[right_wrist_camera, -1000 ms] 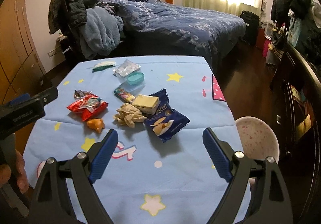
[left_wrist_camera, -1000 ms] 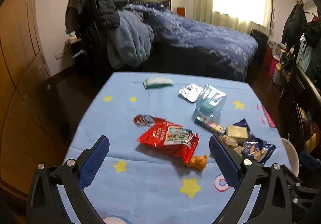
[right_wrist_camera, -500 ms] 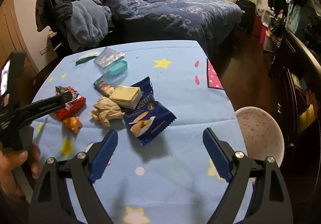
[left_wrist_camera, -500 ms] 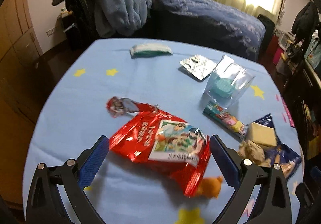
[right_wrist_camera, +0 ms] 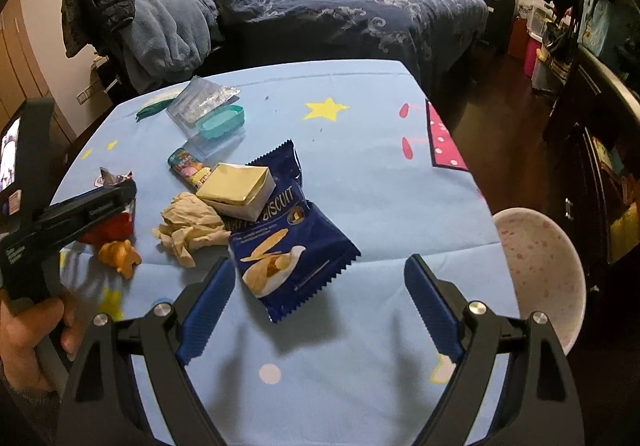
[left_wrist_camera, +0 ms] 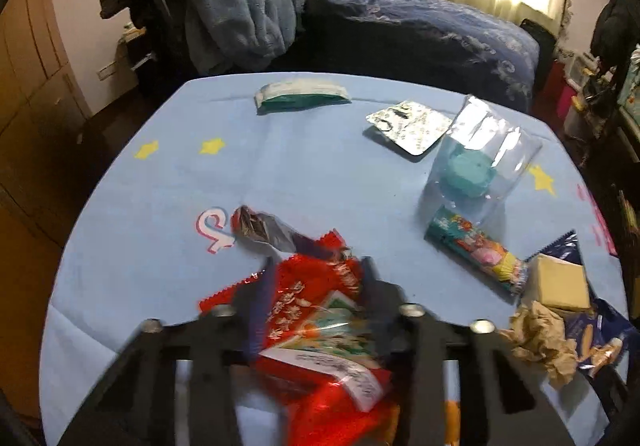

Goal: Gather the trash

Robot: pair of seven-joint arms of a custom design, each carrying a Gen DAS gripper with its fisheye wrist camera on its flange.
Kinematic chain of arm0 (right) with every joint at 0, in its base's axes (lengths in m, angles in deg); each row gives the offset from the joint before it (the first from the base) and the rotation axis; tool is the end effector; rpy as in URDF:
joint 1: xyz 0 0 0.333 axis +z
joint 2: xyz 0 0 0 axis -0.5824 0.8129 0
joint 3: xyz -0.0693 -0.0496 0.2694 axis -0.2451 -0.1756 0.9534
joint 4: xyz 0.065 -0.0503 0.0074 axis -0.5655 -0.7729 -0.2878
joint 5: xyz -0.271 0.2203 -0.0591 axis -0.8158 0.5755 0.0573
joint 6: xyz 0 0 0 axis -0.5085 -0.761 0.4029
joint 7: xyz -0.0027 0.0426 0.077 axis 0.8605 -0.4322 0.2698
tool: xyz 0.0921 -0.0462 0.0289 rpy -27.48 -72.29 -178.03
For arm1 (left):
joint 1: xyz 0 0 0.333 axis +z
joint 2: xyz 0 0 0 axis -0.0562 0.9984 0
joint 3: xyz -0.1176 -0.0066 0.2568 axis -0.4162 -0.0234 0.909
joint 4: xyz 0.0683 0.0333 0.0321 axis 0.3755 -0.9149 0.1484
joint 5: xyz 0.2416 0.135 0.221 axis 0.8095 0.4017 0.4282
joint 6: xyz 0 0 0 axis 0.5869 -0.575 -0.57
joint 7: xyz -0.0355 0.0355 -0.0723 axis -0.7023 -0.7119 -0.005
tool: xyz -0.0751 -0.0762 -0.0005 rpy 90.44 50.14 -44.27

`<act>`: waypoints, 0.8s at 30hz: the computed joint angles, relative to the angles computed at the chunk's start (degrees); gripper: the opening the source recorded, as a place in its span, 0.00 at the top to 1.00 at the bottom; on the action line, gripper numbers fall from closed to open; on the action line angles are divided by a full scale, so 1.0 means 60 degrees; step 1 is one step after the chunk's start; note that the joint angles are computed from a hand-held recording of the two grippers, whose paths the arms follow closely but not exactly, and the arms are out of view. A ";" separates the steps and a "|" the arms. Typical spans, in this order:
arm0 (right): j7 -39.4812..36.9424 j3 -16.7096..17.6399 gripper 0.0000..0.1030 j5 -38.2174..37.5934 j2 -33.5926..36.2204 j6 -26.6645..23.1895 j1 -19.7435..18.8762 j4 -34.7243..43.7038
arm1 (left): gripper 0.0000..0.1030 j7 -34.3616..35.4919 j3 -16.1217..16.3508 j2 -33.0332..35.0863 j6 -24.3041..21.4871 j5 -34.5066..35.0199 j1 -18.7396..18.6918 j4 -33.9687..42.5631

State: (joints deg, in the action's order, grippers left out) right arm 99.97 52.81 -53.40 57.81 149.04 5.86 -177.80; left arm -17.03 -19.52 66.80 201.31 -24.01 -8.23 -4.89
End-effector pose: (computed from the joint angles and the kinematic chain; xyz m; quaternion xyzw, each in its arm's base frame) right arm 0.6041 0.2989 0.2751 -0.6631 0.6753 -0.2044 0.2500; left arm 0.6798 -0.0752 0.2635 -0.7007 0.6398 -0.2181 0.2285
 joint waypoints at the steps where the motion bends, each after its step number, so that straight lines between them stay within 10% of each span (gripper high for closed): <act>1: -0.0052 0.0073 0.15 0.0030 0.0033 0.0040 -0.0062 0.0040 | 0.88 0.0193 -0.0274 -0.0040 0.0126 -0.0116 0.0248 -0.0079; 7: -0.0124 -0.0350 0.16 -0.0109 -0.0022 0.0627 0.0467 -0.0034 | 0.98 0.0253 -0.0379 -0.0832 0.1378 -0.0491 0.0586 -0.1362; 15: -0.1846 0.0762 0.23 0.0263 0.1058 -0.0266 -0.0119 0.2231 | 0.98 -0.0513 0.1536 -0.1948 0.2510 -0.0228 -0.0725 -0.2822; 20: -0.1072 -0.0058 0.33 -0.0168 0.0843 0.0252 0.0582 0.1876 | 0.98 -0.0405 0.1628 -0.2261 0.2715 -0.0295 -0.0704 -0.3209; 24: -0.2644 0.1617 0.29 0.0443 0.0551 0.0320 -0.0628 0.1882 | 0.98 -0.0275 0.1540 -0.2371 0.2948 -0.0489 -0.0600 -0.3395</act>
State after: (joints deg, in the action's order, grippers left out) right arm 84.10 62.51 -50.75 61.12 150.97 2.09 -166.51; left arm -18.69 -10.28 52.58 219.00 -26.94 -11.83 -25.26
